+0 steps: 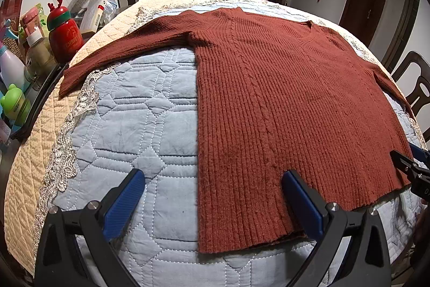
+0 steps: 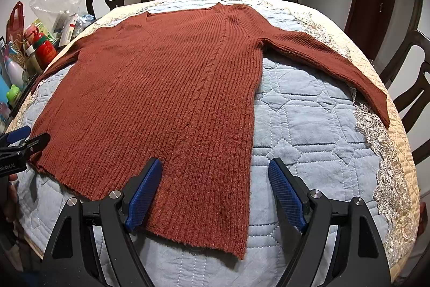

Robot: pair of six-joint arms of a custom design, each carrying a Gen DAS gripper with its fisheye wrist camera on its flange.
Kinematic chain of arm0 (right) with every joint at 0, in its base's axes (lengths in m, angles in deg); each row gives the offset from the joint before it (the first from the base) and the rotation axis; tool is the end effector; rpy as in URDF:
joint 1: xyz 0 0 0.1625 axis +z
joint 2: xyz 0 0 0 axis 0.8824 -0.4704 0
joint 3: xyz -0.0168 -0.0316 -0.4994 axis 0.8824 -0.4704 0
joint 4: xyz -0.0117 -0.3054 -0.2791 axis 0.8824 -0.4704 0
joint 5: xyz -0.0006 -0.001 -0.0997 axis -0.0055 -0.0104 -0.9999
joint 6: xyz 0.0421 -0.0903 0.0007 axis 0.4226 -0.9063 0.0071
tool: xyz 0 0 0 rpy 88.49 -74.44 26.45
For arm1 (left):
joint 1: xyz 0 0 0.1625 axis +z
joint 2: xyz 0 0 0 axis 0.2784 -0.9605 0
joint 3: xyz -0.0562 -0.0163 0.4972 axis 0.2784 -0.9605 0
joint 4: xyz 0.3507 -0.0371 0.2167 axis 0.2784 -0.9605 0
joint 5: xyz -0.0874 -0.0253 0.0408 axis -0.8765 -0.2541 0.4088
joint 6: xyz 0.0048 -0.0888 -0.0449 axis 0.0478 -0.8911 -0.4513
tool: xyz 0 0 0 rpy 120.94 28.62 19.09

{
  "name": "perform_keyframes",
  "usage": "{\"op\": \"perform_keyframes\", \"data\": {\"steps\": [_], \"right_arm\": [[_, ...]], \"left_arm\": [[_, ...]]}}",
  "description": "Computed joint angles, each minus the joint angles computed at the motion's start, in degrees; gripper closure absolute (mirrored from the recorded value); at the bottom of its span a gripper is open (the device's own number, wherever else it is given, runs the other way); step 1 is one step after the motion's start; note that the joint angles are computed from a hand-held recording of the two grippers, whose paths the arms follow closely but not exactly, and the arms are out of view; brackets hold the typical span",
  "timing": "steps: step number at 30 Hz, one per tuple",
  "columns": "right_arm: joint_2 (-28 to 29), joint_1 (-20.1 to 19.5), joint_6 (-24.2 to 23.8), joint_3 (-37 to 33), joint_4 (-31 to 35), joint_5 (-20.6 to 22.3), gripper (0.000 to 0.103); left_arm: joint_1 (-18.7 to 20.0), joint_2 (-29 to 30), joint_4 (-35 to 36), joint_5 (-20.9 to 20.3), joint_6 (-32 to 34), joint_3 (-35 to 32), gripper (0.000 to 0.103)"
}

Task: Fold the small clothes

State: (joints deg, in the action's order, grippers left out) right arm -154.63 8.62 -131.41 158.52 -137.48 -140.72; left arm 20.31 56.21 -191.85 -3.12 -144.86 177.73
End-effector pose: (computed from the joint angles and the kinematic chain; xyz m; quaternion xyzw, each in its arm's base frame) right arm -0.0884 -0.5797 0.3323 0.2488 -0.8865 0.2267 0.3176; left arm -0.3060 -0.4962 -0.0830 0.0253 0.8699 -0.3209 0.3738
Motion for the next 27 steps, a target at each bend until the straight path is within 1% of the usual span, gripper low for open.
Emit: {"op": "perform_keyframes", "data": {"steps": [27], "right_arm": [[0.0, 0.1, 0.2, -0.4, 0.6, -0.3, 0.021]], "left_arm": [[-0.1, 0.2, -0.4, 0.1, 0.0, 0.2, 0.0]]}}
